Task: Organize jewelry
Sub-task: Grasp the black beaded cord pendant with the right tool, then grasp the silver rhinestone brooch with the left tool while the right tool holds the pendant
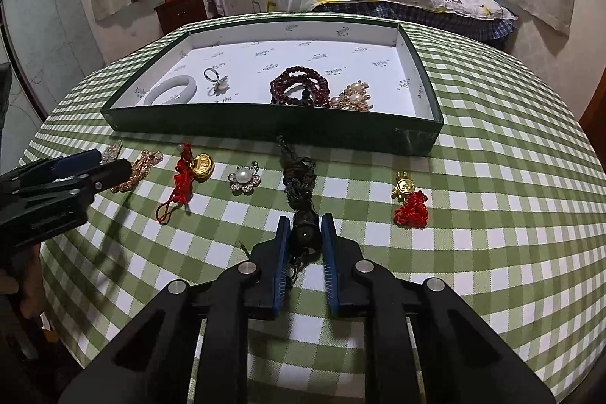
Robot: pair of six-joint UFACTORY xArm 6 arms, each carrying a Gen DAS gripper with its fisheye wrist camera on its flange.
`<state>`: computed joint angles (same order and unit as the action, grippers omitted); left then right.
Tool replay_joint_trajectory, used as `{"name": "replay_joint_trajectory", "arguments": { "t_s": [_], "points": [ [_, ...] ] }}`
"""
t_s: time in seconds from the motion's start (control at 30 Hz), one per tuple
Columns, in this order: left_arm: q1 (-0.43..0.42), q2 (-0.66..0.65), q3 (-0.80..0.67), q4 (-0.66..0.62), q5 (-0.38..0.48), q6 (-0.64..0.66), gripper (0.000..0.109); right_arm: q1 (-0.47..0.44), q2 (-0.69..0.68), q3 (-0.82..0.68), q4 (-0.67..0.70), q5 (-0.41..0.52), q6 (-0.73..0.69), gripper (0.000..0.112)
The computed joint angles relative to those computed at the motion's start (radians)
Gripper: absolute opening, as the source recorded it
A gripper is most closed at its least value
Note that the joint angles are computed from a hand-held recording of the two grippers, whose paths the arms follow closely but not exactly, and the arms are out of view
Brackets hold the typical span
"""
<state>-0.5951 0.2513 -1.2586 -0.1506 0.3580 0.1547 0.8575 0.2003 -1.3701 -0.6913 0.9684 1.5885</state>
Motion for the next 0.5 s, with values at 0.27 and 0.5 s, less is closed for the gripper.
{"name": "replay_joint_trajectory", "arguments": {
  "t_s": [0.27,0.5],
  "points": [
    [0.014,-0.006,-0.016,-0.073,0.043,0.052,0.051,-0.003,-0.011,0.017,-0.006,-0.018,0.017,0.018],
    [0.040,-0.019,0.005,-0.032,0.048,0.004,0.051,-0.005,-0.016,0.026,-0.011,-0.030,0.027,0.018]
  ]
}}
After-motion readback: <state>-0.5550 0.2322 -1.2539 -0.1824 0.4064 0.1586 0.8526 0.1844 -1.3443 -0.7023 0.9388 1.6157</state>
